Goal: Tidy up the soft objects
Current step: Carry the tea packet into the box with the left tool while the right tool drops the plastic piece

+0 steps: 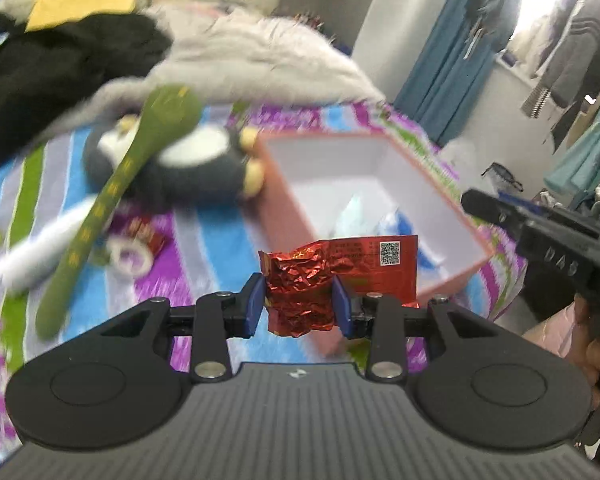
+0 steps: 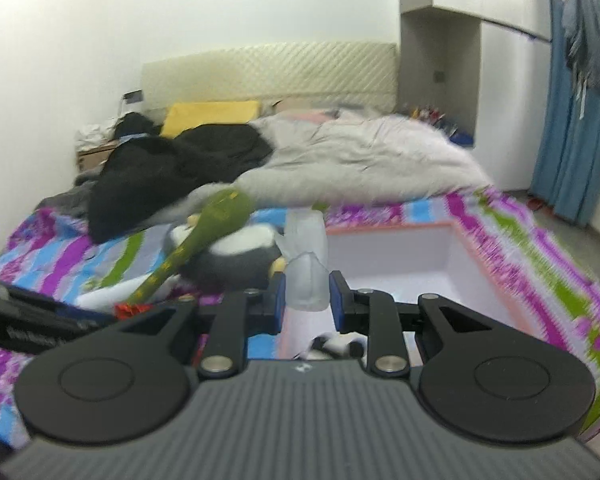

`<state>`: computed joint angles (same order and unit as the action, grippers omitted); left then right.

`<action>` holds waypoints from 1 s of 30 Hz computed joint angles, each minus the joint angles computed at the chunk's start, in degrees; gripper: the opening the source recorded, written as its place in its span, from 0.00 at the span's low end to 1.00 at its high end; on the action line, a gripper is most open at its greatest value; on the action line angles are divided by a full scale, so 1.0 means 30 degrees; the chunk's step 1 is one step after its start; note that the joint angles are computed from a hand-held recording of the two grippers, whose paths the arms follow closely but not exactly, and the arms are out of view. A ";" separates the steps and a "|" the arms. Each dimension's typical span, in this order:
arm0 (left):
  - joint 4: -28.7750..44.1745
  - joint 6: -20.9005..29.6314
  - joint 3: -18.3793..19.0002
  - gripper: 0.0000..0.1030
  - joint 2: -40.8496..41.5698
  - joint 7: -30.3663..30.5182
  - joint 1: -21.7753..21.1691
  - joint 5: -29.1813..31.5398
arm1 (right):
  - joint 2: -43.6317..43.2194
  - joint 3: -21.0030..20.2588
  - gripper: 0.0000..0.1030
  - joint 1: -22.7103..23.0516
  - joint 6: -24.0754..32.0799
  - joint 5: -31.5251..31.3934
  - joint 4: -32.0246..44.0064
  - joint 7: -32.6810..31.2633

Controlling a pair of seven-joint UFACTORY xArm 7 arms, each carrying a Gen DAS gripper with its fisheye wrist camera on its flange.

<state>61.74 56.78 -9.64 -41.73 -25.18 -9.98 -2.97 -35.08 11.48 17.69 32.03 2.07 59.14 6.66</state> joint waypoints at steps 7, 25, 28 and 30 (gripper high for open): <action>0.5141 -0.0142 -0.0250 0.41 0.5581 0.0333 -0.0346 -0.0068 | 0.2114 -0.0458 0.26 -0.1688 0.1857 -0.0846 0.2875 0.0465; 1.4352 0.4051 0.0450 0.41 1.6340 -0.0369 -0.2344 0.0036 | 0.5601 -0.2303 0.28 -0.2948 0.6174 0.0197 0.3886 0.0143; 1.4753 0.4427 0.0624 0.42 1.6921 -0.0534 -0.2441 0.0093 | 0.6005 -0.2365 0.31 -0.3073 0.6297 0.0302 0.3852 0.0164; 1.4827 0.4651 0.0725 0.45 1.7190 -0.0475 -0.2393 -0.0017 | 0.6230 -0.2362 0.33 -0.3134 0.6346 0.0304 0.3800 0.0214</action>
